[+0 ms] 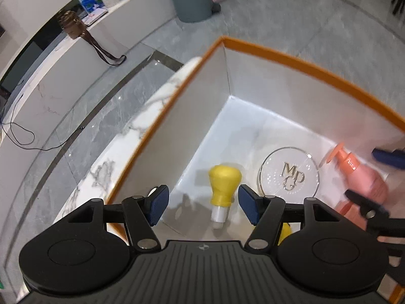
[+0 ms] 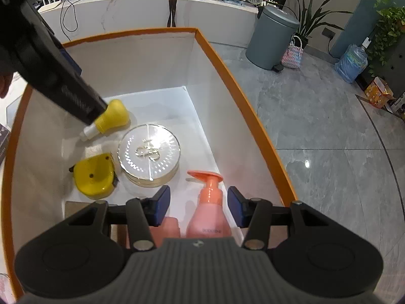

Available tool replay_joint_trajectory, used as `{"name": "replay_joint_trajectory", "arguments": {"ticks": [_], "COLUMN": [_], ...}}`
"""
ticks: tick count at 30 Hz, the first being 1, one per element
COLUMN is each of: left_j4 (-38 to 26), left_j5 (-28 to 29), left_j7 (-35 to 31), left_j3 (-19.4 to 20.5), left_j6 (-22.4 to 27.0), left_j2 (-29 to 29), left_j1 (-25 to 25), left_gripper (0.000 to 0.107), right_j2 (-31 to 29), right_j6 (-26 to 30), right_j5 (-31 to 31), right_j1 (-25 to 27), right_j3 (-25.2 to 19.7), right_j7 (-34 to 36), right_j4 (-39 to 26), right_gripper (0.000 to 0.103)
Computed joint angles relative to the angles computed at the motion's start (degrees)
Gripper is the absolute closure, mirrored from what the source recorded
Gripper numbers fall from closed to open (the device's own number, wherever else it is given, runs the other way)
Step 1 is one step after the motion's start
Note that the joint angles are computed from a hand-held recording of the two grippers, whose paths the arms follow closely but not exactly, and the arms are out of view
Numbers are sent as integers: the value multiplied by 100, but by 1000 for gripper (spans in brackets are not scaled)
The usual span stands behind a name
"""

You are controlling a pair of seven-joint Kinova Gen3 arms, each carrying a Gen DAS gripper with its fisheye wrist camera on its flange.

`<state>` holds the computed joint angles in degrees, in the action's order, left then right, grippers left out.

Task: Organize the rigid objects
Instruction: 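Open the left tool to drop the bulb bottle while the right tool releases the pump bottle, then move both tools out of the box back over the remaining table objects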

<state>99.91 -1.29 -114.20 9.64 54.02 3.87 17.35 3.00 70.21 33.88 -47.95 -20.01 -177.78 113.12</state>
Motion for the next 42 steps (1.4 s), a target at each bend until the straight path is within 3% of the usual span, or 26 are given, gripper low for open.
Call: {"name": "replay_joint_trajectory", "arguments": {"ticks": [12, 14, 30, 37, 42], "left_j4": [147, 148, 165, 566, 1318], "left_j5": [908, 857, 1025, 1622, 2169], "left_j7": [-973, -891, -1388, -2133, -2919], "left_j3": [-378, -277, -658, -1203, -1809], "left_j6": [158, 182, 453, 500, 232], "left_j2": [-531, -589, -1014, -1326, -1904], "left_j1": [-513, -636, -1028, -1449, -1681], "left_gripper": [34, 33, 33, 33, 31], "right_j2": [128, 160, 243, 251, 270], "right_j6": [306, 356, 769, 769, 740], "right_j5": [184, 216, 539, 832, 880], "right_j1": [-209, -257, -642, -816, -892], "right_j3": [-44, -41, -98, -154, -159], "right_j7": [1, 17, -223, -341, -347], "right_j4": [-417, -491, -796, -884, -891], "right_gripper": [52, 52, 51, 50, 50]}}
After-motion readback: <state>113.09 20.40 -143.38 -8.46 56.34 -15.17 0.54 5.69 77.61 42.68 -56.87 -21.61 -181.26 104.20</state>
